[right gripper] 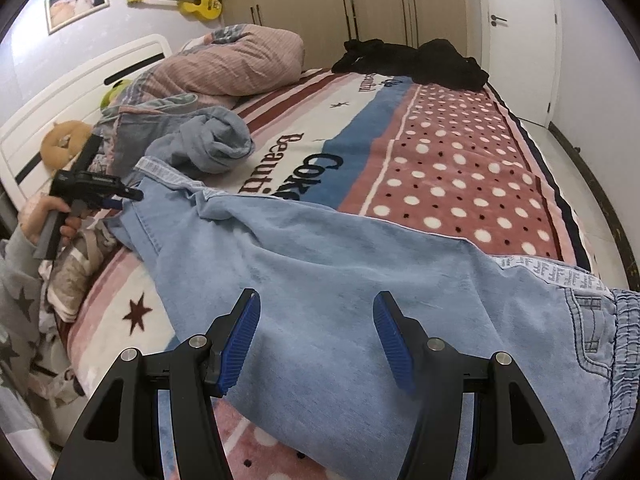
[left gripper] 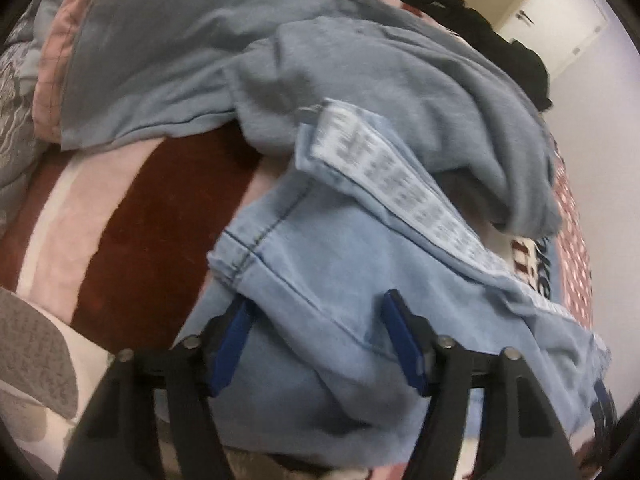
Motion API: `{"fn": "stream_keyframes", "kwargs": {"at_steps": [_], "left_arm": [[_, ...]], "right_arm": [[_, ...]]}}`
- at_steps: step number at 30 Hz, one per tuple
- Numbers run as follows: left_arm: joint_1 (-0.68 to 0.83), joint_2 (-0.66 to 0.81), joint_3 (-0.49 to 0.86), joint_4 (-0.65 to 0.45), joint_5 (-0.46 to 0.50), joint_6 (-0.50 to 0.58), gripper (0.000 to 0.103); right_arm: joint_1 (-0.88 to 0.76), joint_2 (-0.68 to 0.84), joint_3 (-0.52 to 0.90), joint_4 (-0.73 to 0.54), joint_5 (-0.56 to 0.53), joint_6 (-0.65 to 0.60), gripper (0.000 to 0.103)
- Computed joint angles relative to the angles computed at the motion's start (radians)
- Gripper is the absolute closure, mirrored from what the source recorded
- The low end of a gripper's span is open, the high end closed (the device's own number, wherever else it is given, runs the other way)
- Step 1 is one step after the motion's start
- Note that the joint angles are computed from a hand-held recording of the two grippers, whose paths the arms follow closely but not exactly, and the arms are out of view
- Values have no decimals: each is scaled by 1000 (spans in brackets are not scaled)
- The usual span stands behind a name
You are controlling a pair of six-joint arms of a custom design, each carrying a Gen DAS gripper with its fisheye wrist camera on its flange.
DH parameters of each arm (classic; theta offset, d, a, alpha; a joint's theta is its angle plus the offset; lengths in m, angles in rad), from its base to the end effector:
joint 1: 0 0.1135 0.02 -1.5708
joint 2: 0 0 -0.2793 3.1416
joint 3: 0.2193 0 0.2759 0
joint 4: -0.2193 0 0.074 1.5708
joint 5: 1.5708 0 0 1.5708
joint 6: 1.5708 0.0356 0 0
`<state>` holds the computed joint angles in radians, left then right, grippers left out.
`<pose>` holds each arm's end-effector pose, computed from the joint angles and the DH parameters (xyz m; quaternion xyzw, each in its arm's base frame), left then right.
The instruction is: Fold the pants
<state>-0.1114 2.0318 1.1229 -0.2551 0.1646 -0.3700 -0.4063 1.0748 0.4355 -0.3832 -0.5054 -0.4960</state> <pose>0.3971 -0.0503 0.0879 -0.1094 0.9701 -0.1262 0.1763 0.1848 -0.0608 0.1569 -0.1094 0.9281 0.1023 0.3408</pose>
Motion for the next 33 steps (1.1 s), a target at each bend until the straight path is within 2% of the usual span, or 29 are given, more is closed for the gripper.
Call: {"fn": "stream_keyframes", "kwargs": {"at_steps": [2, 3, 6, 8, 10, 14, 23, 25, 27, 28, 29, 33], "left_arm": [[-6, -26, -35, 43, -39, -42, 92], [-4, -45, -55, 62, -36, -42, 98], [-27, -142, -134, 124, -92, -22, 101], [-22, -225, -200, 154, -82, -25, 102], [-8, -299, -255, 167, -69, -33, 102], [-5, -381, -309, 135, -124, 13, 102], [29, -273, -312, 105, -139, -3, 100], [47, -254, -298, 89, -94, -12, 98], [87, -246, -284, 70, -22, -37, 80], [110, -247, -286, 75, 23, -55, 61], [126, -251, -292, 79, 62, -65, 55], [111, -270, -300, 56, 84, -49, 55]], "right_arm": [[-13, -1, 1, -7, -9, -5, 48], [-20, -1, 2, -11, -13, -9, 48], [-45, -6, 4, -23, -29, -24, 48], [-64, -10, 4, -29, -42, -30, 48], [-86, -8, 8, -42, -60, -39, 48], [-108, -17, 13, -66, -80, -54, 48], [-160, -90, 7, -151, -113, -115, 48], [-178, -89, 11, -165, -120, -129, 48], [-188, -88, 12, -169, -122, -136, 48], [-193, -86, 13, -171, -124, -140, 48], [-196, -86, 13, -173, -126, -143, 48], [-197, -82, 13, -172, -128, -147, 48]]}}
